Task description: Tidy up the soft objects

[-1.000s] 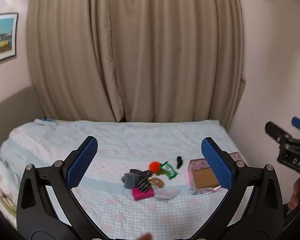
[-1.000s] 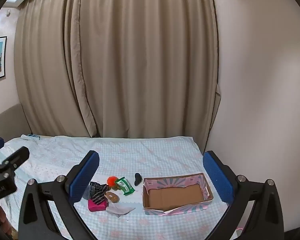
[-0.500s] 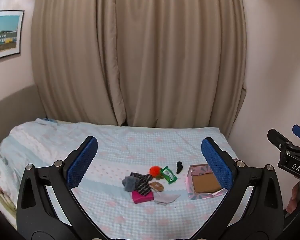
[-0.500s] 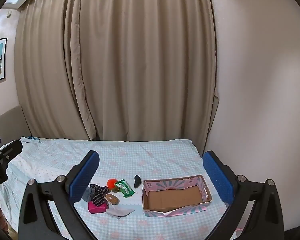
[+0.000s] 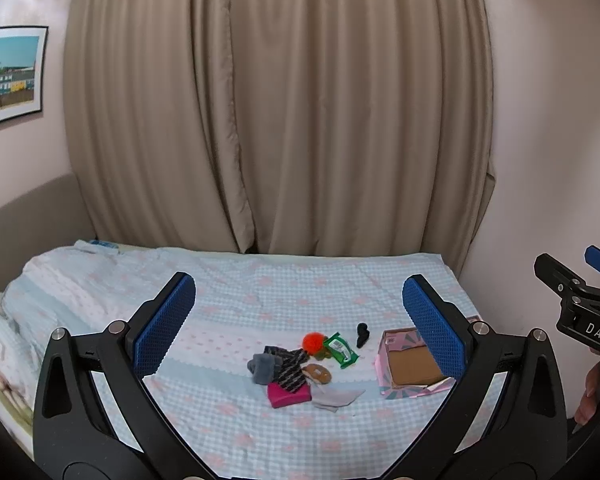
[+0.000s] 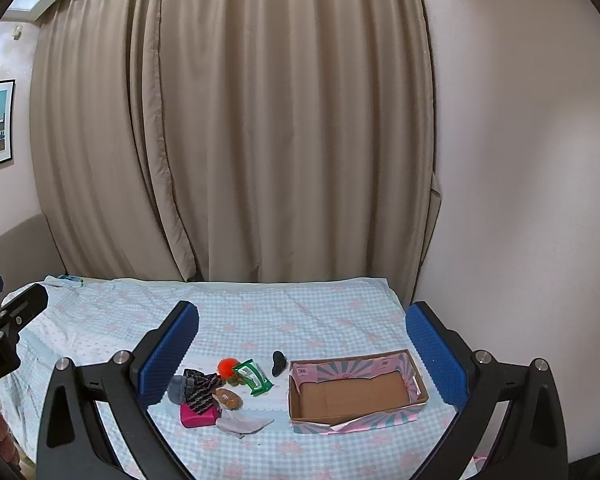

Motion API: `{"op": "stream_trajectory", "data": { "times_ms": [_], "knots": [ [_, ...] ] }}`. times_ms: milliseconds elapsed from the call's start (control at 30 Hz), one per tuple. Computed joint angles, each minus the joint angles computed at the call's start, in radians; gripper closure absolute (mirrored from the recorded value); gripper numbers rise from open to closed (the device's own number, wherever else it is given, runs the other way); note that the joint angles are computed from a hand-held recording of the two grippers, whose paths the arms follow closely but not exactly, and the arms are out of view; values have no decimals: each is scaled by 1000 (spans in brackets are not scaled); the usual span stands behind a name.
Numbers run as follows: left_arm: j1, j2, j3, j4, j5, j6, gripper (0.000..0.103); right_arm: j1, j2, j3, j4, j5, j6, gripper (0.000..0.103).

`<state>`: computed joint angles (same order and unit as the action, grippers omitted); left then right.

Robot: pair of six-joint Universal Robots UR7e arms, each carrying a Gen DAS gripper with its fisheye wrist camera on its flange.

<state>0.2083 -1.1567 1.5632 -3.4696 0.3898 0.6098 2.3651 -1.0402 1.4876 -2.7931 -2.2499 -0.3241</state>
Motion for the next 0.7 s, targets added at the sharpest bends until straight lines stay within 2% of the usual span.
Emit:
{"op": "stream_trajectory", "data": {
  "times_ms": [333, 700],
  "knots": [
    [3, -2, 4, 1, -1, -1, 0, 0, -7, 20, -15, -1, -4, 0],
    [8, -2, 2, -4, -3, 10, 0, 10, -12, 10, 21, -9, 17, 0]
  ]
}}
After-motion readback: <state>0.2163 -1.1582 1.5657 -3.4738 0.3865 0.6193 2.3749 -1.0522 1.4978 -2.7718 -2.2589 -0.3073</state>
